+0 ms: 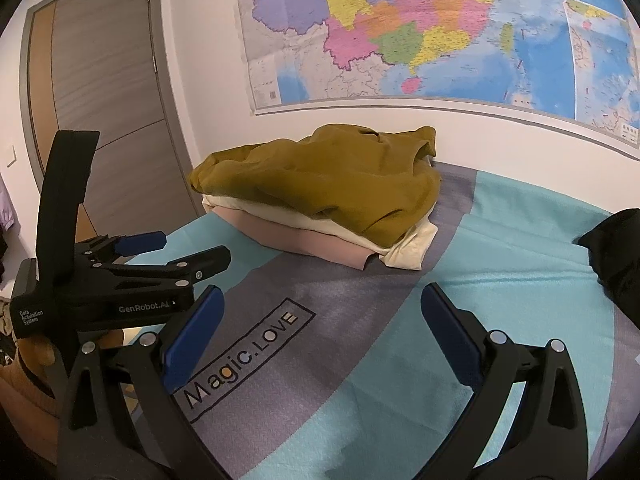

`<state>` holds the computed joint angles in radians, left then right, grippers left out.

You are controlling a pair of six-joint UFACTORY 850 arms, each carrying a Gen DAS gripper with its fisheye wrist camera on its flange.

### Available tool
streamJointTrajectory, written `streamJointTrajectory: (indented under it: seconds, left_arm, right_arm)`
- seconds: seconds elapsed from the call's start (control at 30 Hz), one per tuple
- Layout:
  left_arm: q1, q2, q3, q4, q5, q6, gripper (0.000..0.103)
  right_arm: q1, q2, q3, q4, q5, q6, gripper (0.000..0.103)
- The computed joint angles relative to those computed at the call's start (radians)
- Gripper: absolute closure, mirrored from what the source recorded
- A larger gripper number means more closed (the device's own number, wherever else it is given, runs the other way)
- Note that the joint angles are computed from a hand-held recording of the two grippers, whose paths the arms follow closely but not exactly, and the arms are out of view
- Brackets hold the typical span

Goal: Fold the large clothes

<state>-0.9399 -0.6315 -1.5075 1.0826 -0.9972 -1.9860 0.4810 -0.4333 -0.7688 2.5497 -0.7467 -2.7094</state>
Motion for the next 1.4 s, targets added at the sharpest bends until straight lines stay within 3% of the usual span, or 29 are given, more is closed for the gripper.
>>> streamJointTrajectory:
  seconds: [1.4]
  left_arm:
    - [-0.014, -0.006, -0.015, -0.005, -0.004, 0.013, 0.007]
  right_arm:
    - [-0.002, 0.022, 0.03, 0.021, -0.015, 0.002, 0.006]
